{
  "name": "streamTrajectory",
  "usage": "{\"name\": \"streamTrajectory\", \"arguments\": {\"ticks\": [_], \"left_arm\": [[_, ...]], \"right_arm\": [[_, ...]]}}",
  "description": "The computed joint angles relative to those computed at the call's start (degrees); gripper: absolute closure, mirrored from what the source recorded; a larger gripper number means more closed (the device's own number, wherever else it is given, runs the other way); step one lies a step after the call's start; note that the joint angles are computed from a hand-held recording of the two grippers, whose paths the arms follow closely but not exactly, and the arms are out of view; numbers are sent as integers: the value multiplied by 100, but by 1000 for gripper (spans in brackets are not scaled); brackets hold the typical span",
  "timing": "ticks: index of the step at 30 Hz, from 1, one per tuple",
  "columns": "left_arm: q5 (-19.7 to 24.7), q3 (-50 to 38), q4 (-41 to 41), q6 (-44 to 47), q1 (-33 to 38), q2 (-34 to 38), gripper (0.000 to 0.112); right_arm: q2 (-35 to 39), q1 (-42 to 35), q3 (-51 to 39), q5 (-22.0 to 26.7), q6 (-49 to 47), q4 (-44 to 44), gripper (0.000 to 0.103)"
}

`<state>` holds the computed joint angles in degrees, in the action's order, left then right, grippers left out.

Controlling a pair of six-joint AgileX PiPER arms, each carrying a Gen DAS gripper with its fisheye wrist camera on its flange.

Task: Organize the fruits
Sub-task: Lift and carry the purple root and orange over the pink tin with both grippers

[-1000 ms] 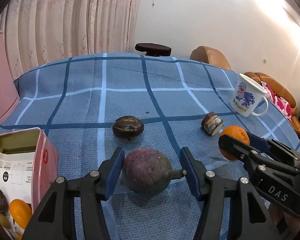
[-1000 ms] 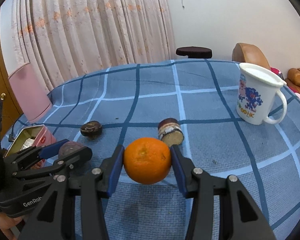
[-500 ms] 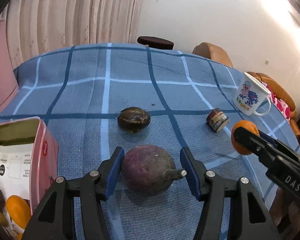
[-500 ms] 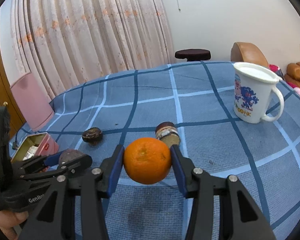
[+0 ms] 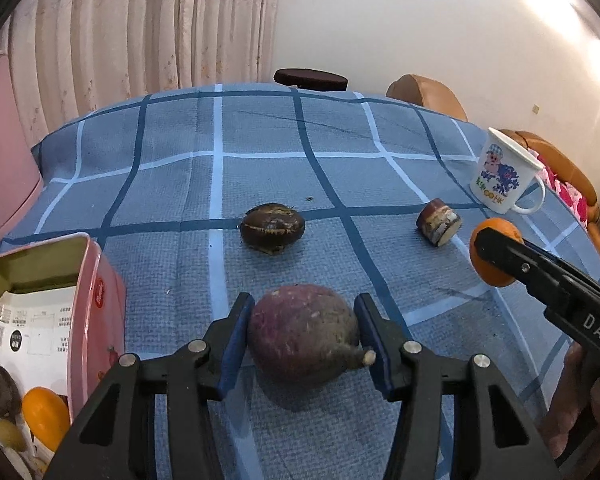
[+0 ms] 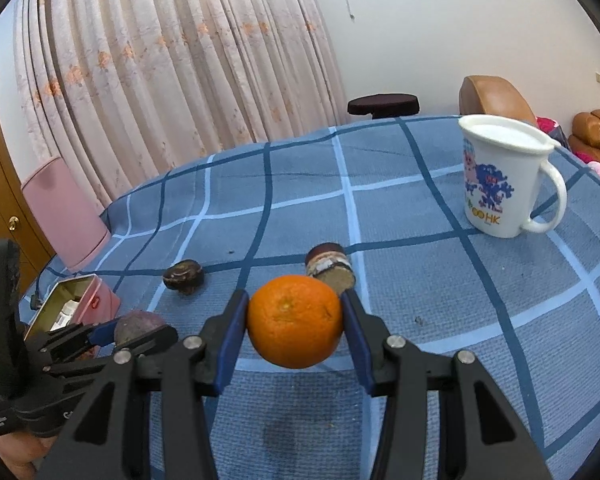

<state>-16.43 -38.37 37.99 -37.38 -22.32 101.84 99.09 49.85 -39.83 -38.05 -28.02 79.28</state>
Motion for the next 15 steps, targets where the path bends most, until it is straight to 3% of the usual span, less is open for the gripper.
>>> {"name": "streamTrajectory", "arguments": {"ticks": [15], "left_arm": [[-928,767,-1782,1720,5,-483,59]], "right_arm": [[29,475,3,-705,-208,19,53]]}}
